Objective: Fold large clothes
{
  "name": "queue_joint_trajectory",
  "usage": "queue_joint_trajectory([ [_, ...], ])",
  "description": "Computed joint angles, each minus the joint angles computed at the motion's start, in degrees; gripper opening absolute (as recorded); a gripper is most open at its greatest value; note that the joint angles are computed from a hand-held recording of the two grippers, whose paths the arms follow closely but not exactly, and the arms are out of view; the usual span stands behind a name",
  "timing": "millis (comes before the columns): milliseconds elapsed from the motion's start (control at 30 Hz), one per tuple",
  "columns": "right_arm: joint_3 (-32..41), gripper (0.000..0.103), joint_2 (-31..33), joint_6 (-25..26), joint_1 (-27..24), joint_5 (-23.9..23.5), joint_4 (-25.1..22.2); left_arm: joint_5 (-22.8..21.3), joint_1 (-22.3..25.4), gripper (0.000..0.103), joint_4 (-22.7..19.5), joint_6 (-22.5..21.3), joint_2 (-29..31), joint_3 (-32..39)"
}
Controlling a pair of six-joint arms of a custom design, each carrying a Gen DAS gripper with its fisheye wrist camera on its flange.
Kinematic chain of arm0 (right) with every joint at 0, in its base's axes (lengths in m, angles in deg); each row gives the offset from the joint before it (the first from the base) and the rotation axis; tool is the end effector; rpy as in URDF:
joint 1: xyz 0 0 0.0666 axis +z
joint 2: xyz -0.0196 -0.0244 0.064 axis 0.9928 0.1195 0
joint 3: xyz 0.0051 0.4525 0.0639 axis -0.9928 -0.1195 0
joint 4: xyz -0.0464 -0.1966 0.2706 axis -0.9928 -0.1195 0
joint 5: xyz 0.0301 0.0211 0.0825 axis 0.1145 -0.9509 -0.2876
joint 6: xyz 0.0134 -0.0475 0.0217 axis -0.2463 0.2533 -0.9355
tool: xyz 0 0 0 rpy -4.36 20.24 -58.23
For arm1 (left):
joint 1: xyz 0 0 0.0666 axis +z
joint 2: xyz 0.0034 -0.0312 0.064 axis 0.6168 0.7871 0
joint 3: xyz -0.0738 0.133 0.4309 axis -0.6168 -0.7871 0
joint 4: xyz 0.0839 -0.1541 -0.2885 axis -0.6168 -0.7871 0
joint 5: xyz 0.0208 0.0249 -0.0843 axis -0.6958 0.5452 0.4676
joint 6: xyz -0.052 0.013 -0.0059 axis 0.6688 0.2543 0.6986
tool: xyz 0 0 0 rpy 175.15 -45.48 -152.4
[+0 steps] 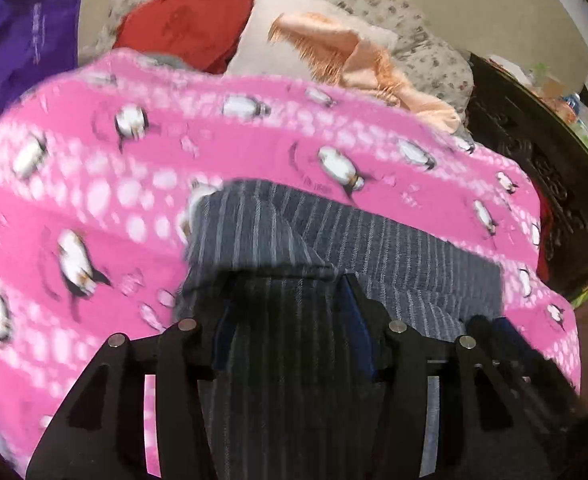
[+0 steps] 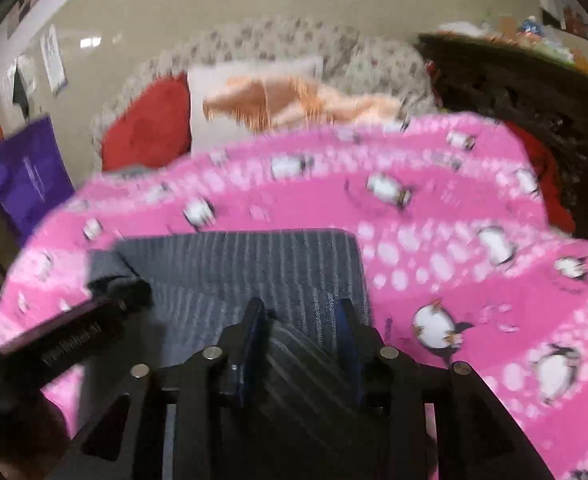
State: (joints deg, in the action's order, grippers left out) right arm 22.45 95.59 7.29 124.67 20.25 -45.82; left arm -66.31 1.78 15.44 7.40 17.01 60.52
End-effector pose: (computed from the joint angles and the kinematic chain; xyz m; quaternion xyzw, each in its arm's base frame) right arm 0.3924 0.3405 0.3896 -0.1744 0.9077 0.1271 0.3599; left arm 0.3190 -0.2138 0.3950 -0.2668 0.8973 -0.0390 0.3496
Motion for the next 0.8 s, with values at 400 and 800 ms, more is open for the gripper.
queue_joint_trajectory([
  [400,-3.4,0.064,0.7,-10.0,-7.1,-15.4,4.0,4.2,0.9,0.086,-2.1,-4.9,1.0,4.0],
  [800,-13.2,0.092,-11.6,7.4,-15.5,-35.6,-3.9,6.9,-8.9,0.086,4.0,-0.2,-14.0,-14.4],
])
